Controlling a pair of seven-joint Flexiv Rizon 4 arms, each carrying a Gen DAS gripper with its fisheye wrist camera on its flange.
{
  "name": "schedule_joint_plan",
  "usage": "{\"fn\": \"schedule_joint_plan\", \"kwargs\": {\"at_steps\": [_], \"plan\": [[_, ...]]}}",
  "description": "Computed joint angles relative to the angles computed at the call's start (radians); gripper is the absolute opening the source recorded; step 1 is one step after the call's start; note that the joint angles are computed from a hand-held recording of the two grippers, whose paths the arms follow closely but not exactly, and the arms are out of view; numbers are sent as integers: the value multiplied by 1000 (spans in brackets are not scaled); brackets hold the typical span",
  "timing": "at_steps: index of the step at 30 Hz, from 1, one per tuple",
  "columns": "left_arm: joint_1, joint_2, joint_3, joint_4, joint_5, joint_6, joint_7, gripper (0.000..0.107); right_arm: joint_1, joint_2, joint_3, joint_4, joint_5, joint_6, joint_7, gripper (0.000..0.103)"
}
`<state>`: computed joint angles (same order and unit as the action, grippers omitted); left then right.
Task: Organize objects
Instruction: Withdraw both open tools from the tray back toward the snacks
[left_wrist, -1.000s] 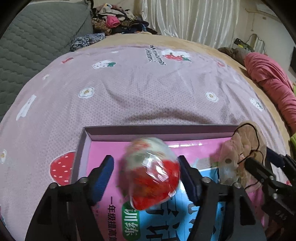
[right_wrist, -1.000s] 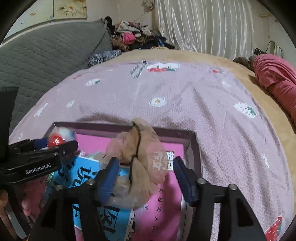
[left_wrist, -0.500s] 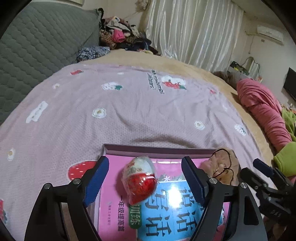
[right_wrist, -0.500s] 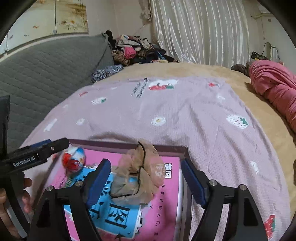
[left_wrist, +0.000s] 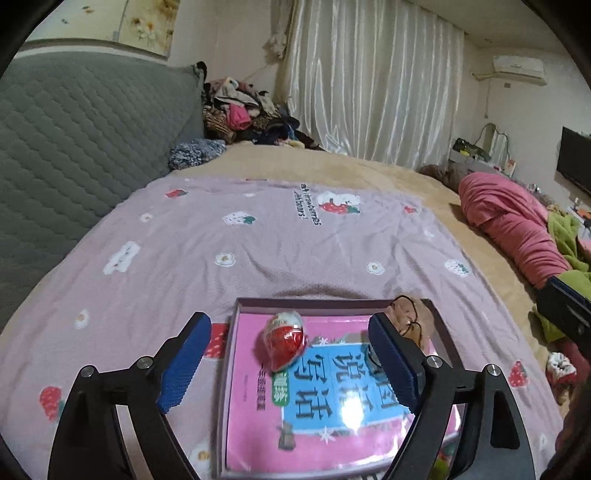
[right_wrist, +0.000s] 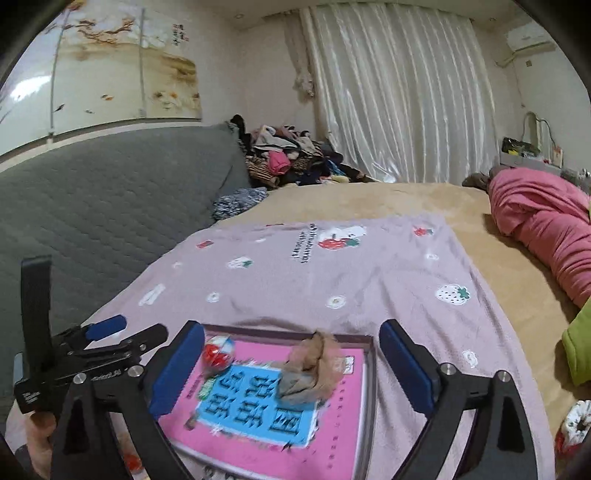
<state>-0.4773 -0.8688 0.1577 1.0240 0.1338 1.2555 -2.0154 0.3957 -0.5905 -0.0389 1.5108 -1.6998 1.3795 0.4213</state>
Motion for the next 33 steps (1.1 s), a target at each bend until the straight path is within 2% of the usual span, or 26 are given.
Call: {"fn": "schedule_joint_plan", "kwargs": {"at_steps": [4,7,14,18,24,27,33], "plan": [[3,114,-30,174,-5,49,11,88,71,76,27,97,183,-123,-222,98],[-33,180,13,248,21,55,-24,88,111,135,38,152,225,-184,-281,98],[-80,366,51,402,131,12,-92,89,155,250,94,221,276,-280,-292,98],[-77,455,28,464,203,-1,-138,89,179,301,133,235,332,-351,-330,99],[-96,553,4,489,332,-110,-220,89,217,346,178,239,439,-496,-419,100],[-91,580,-23,479,376,-184,-231,89,212,370,189,265,440,-476,-400,100],[-75,616,-90,470,427,-318,-284,89,176,404,209,344,468,-351,-330,100]]}}
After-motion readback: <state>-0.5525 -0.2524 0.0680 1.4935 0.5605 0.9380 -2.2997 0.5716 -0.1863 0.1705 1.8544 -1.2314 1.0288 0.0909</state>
